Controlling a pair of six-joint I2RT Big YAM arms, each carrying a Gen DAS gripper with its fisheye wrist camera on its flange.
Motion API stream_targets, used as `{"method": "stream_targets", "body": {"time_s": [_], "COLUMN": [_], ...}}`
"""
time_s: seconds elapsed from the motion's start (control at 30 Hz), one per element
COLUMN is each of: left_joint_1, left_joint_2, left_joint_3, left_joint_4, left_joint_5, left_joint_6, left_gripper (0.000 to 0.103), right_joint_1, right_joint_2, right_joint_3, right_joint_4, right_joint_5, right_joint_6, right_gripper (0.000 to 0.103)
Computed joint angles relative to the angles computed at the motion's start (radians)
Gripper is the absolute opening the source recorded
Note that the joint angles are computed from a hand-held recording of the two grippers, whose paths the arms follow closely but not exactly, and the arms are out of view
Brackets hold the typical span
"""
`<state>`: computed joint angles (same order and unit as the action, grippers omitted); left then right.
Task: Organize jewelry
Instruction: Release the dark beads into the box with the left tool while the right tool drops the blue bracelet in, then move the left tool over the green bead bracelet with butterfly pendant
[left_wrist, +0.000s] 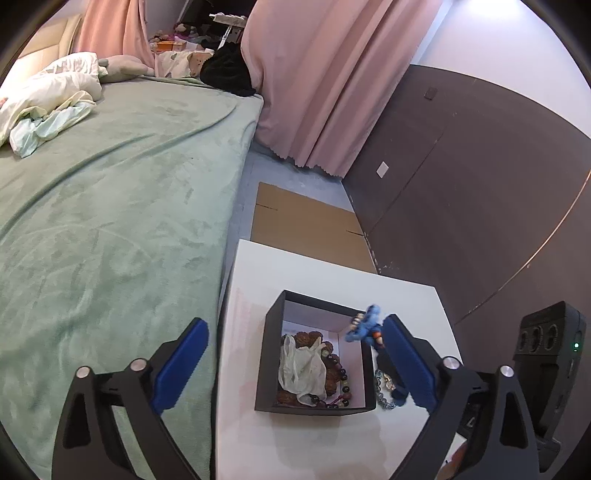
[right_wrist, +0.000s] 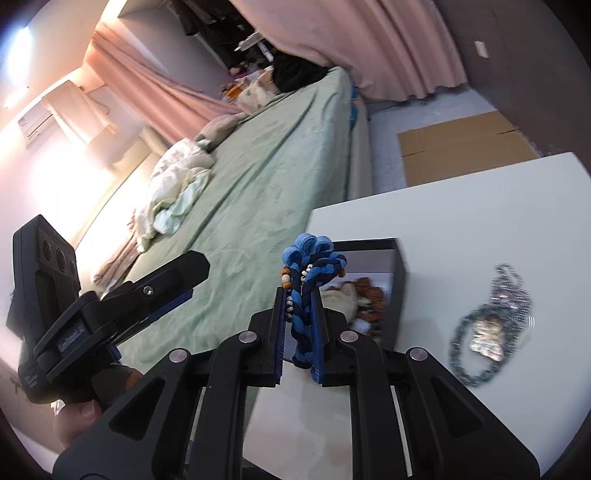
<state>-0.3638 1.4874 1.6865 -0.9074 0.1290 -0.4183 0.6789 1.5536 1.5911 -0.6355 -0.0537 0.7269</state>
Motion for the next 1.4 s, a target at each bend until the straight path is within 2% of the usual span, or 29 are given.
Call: {"method": "stream_targets", "body": {"time_s": [0.07, 0.1, 0.13, 0.2, 0.43, 0.9, 0.97, 1.13, 1.4], "left_joint_1": [0.007, 0.011, 0.013, 0.017, 0.016, -0.063, -0.083, -0.129, -0.204], "left_joint_2": [-0.002, -0.004, -0.005, -0.007, -0.016, 0.004, 0.01, 0.032, 0.063], "left_joint_3": [-0.001, -0.002, -0.003, -0.005, -0.009, 0.011, 0.015, 0.032, 0.05], "left_joint_4": [0.0, -0.001, -0.002, -0.003, -0.002, -0.02, -0.024, -0.042, -0.064], "left_joint_5": [0.005, 0.01, 0.012, 0.015, 0.03, 0.036, 0.03, 0.033, 0.018], "left_joint_6": [0.0, 0.001, 0.001, -0.002, -0.004, 0.04, 0.053, 0.076, 0.104], "left_gripper": [0.094, 0.094, 0.094, 0.094, 0.094, 0.094, 0.091, 0.074, 0.057], "right_joint_1": [0.001, 0.001, 0.003, 0.004, -0.019, -0.081, -0.091, -0.123, -0.168], "right_joint_2": [0.026, 0.037, 0.034, 0.014, -0.06, -0.187, -0.202, -0.249, -0.338], "right_joint_3": [0.033, 0.047, 0.045, 0.023, -0.059, -0.17, -0.184, -0.232, -0.31], "right_joint_4": [-0.03, -0.051, -0.057, -0.045, -0.017, -0.093, -0.102, -0.134, -0.153], "right_joint_5": [-0.022, -0.025, -0.005, 0.034, 0.067, 0.083, 0.077, 0.067, 0.047], "right_joint_6": [-0.011, -0.012, -0.008, -0.001, 0.051, 0.088, 0.097, 0.15, 0.204], "right_gripper": [0.037, 0.058, 0.066, 0.067, 0.067, 0.067, 0.067, 0.067, 0.067]}}
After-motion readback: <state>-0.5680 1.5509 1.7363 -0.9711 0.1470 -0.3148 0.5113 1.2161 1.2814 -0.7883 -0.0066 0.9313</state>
